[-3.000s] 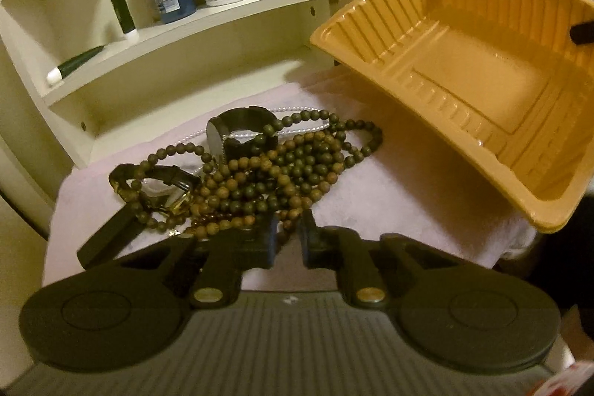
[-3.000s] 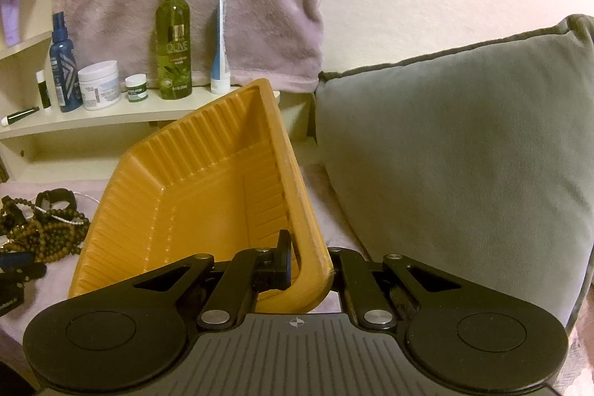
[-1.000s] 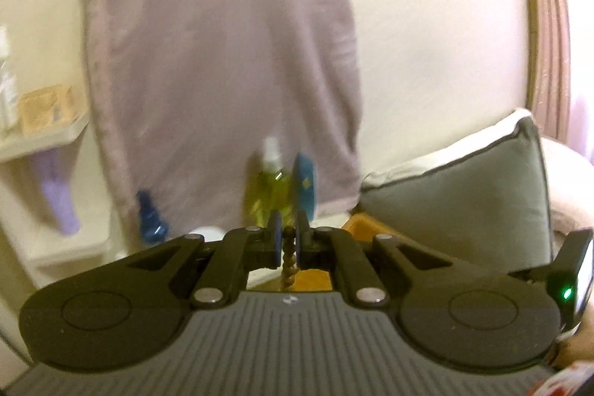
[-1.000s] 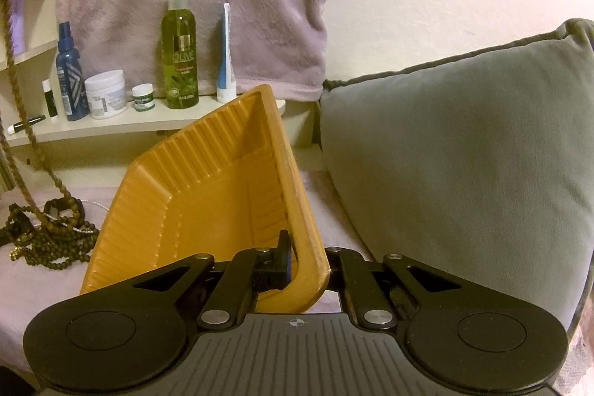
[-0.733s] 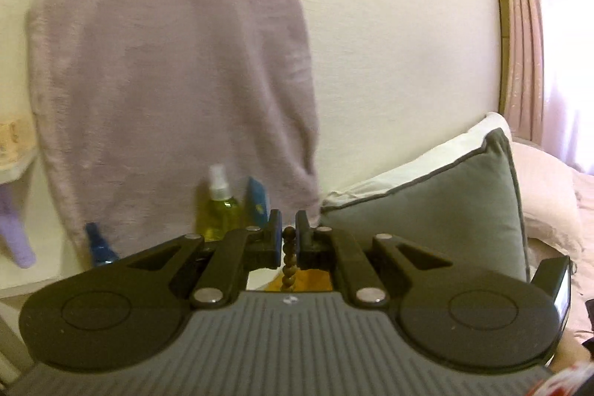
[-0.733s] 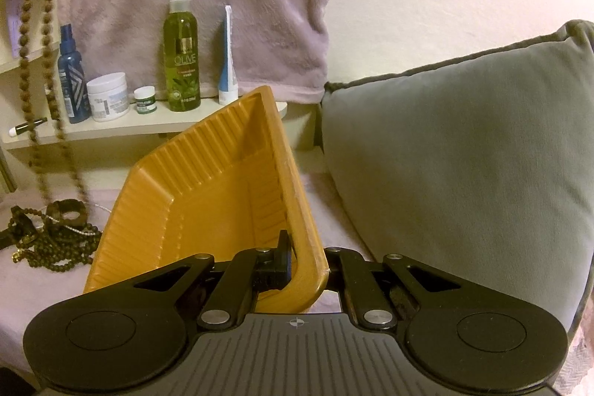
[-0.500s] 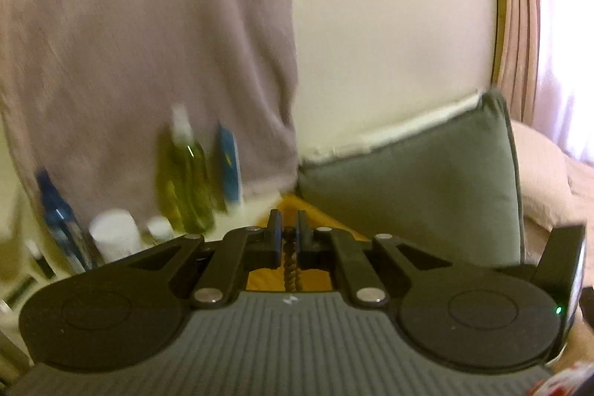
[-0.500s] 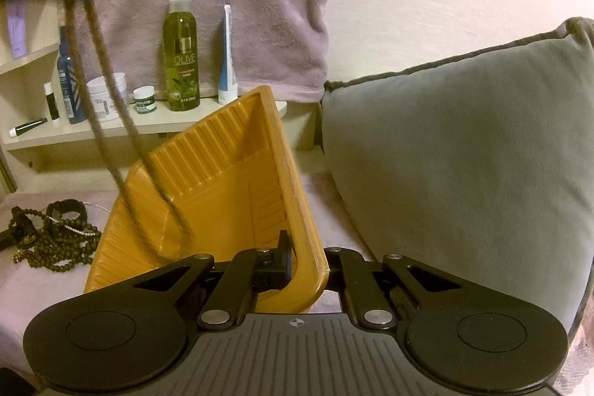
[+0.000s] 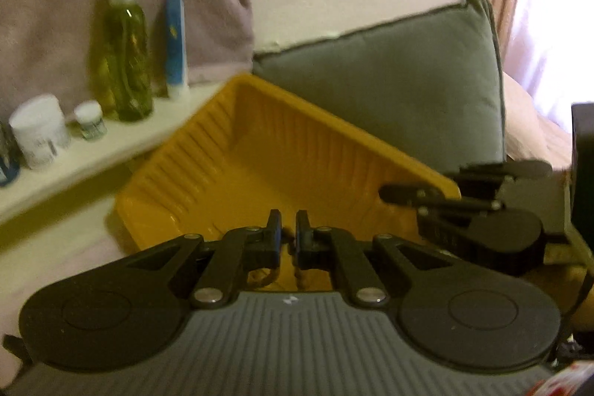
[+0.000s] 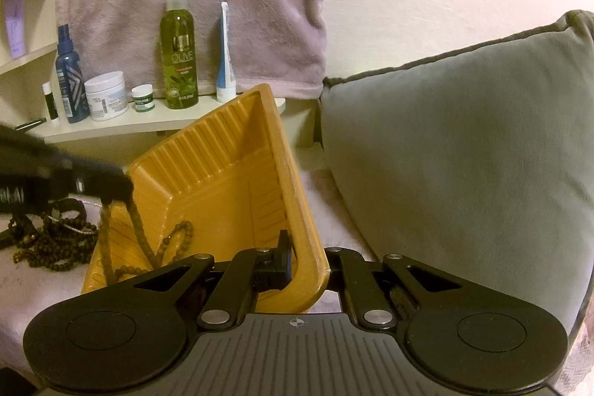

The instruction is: Organize jewelry

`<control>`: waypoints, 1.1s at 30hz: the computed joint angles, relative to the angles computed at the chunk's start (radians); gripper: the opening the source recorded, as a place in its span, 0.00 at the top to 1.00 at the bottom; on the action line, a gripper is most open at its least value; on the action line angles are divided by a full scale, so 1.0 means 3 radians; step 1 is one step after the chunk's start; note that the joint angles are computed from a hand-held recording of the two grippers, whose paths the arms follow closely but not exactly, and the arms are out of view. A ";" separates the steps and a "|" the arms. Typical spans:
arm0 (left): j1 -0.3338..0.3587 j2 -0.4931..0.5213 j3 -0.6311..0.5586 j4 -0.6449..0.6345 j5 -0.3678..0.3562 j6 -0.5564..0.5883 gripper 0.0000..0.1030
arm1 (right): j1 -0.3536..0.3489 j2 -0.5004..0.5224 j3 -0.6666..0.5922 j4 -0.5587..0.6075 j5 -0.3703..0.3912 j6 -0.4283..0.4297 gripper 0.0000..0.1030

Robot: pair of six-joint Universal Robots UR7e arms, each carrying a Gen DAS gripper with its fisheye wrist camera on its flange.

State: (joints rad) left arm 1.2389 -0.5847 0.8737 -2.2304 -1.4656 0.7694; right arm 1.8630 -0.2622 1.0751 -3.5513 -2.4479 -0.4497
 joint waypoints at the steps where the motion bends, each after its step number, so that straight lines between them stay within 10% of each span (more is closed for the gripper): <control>1: 0.0006 -0.0009 0.0031 -0.0023 0.0005 0.0003 0.91 | 0.0000 -0.0001 0.0001 0.0009 0.0001 0.0004 0.94; 4: 0.0021 -0.0017 0.0027 0.0018 -0.0009 0.0004 0.75 | -0.0001 -0.0005 0.0008 0.0006 0.0000 0.0003 0.94; 33: 0.0435 -0.0542 0.0846 -0.1507 0.0913 0.0608 0.74 | -0.0025 -0.0025 0.0048 0.0026 -0.0029 -0.0013 0.94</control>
